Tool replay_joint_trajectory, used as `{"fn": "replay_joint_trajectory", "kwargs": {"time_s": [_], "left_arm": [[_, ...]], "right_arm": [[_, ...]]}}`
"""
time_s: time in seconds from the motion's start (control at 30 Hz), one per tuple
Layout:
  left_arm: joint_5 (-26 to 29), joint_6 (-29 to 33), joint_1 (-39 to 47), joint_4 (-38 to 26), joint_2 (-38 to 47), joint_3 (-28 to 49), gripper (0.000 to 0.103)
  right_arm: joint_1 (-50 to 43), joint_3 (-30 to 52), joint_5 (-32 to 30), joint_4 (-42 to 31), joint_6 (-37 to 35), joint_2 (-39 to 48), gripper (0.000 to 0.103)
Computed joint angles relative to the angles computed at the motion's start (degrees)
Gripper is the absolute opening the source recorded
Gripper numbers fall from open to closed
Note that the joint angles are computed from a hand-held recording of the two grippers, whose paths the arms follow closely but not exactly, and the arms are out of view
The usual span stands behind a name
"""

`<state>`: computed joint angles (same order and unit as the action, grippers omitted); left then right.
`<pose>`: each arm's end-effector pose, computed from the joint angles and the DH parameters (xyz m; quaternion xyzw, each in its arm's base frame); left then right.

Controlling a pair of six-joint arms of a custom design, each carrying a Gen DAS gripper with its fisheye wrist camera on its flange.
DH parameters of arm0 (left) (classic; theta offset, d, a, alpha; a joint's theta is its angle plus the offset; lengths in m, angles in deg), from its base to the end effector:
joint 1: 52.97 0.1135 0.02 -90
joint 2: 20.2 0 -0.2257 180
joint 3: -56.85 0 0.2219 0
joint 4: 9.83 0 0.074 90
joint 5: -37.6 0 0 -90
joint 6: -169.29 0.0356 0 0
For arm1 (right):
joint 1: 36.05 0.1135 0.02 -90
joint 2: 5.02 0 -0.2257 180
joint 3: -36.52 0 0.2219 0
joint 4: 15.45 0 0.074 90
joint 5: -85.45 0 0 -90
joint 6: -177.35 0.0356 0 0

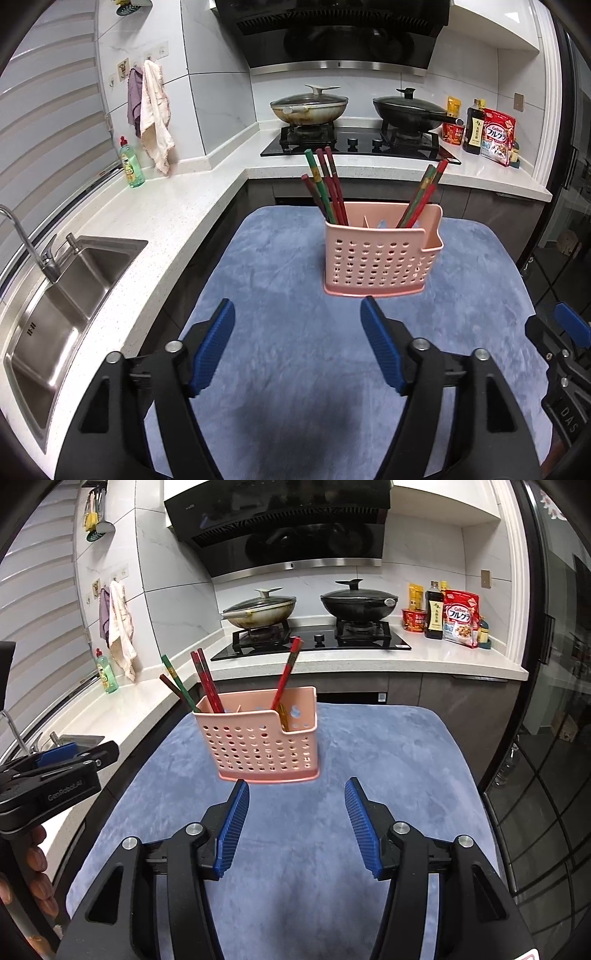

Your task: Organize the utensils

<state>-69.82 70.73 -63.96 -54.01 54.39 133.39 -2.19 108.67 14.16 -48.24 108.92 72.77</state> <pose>0.2590 -0.0394 0.2661 -0.0421 0.9049 0.0685 0.4179 0.2368 0.1451 0.2453 -0.0248 0.8909 0.0700 0.4480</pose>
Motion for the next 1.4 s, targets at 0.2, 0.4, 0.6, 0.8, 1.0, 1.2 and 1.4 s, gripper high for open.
{"fn": "replay_joint_trajectory", "kwargs": {"time_s": [0.2,0.4,0.6,0.8,1.0,1.2,1.4], "left_arm": [[-0.8,-0.6,-0.9,-0.9,-3.2,-2.6,0.082],[-0.1,-1.3,-1.0,-1.3,-6.6,-5.7,0.085],[-0.1,-1.7,-0.9,-2.5,-10.6,-9.0,0.088],[-0.4,-2.6,-0.9,-3.6,-13.0,-10.9,0.093],[-0.5,-2.9,-0.3,-3.8,-12.7,-12.6,0.096],[0.0,-2.1,0.4,-2.6,-11.2,-13.9,0.096],[0.9,-2.1,1.9,-1.0,-9.0,-14.0,0.096]], "right_arm": [[0.1,-3.7,0.2,-0.4,1.4,-4.0,0.07],[1.3,-5.9,0.1,-2.1,2.9,-6.6,0.075],[6.2,-6.7,4.0,-3.9,4.3,-8.6,0.082],[8.9,-7.9,5.7,-5.0,5.6,-9.6,0.084],[9.9,-8.4,7.9,-5.8,7.1,-9.1,0.086],[9.2,-8.2,7.8,-4.6,8.0,-7.4,0.09],[8.2,-7.3,6.9,-3.4,7.5,-4.8,0.09]]}}
